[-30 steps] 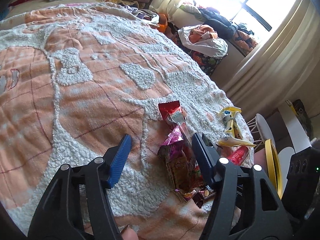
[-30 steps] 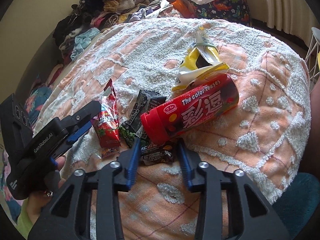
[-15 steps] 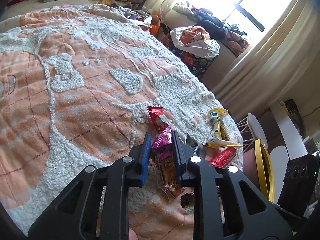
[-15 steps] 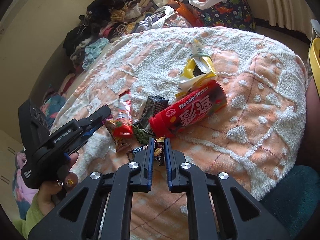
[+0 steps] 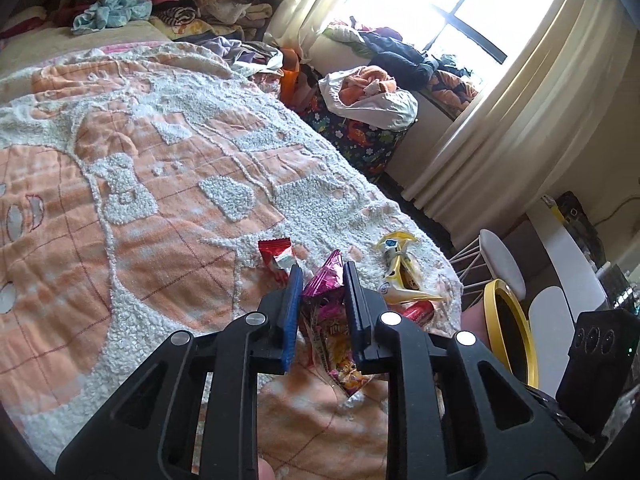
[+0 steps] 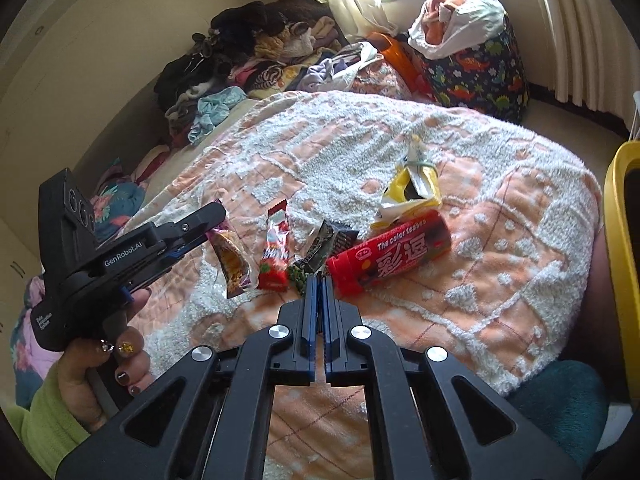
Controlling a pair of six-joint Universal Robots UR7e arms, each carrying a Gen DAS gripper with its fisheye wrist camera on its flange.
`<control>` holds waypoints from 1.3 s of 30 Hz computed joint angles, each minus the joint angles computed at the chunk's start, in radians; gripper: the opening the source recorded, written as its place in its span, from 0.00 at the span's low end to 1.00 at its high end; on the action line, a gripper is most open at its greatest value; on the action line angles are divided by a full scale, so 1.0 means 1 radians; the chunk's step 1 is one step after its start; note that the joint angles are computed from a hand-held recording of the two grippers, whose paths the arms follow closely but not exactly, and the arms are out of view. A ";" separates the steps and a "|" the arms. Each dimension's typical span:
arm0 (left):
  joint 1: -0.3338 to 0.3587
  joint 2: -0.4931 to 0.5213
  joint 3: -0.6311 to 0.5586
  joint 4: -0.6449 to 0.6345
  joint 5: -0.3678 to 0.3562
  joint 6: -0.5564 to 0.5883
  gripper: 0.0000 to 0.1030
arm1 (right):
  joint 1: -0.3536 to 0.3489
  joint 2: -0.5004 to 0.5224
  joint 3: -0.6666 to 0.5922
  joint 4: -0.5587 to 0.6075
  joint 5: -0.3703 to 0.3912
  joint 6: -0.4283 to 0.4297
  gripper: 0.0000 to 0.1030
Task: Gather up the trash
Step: 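Grasp the pink snack bag with the left tool while the right tool grasps the chocolate bar wrapper, then carry the pink snack bag and chocolate wrapper in both tools over the yellow bin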
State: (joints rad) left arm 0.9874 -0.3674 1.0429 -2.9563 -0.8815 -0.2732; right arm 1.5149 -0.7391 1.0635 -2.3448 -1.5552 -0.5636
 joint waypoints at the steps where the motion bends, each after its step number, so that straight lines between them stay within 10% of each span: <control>1: -0.003 0.002 -0.004 -0.001 -0.001 0.006 0.14 | 0.000 -0.002 0.002 -0.006 0.001 -0.006 0.03; 39: -0.062 0.192 -0.297 0.187 -0.101 0.105 0.14 | -0.061 -0.055 -0.045 -0.115 0.059 0.066 0.03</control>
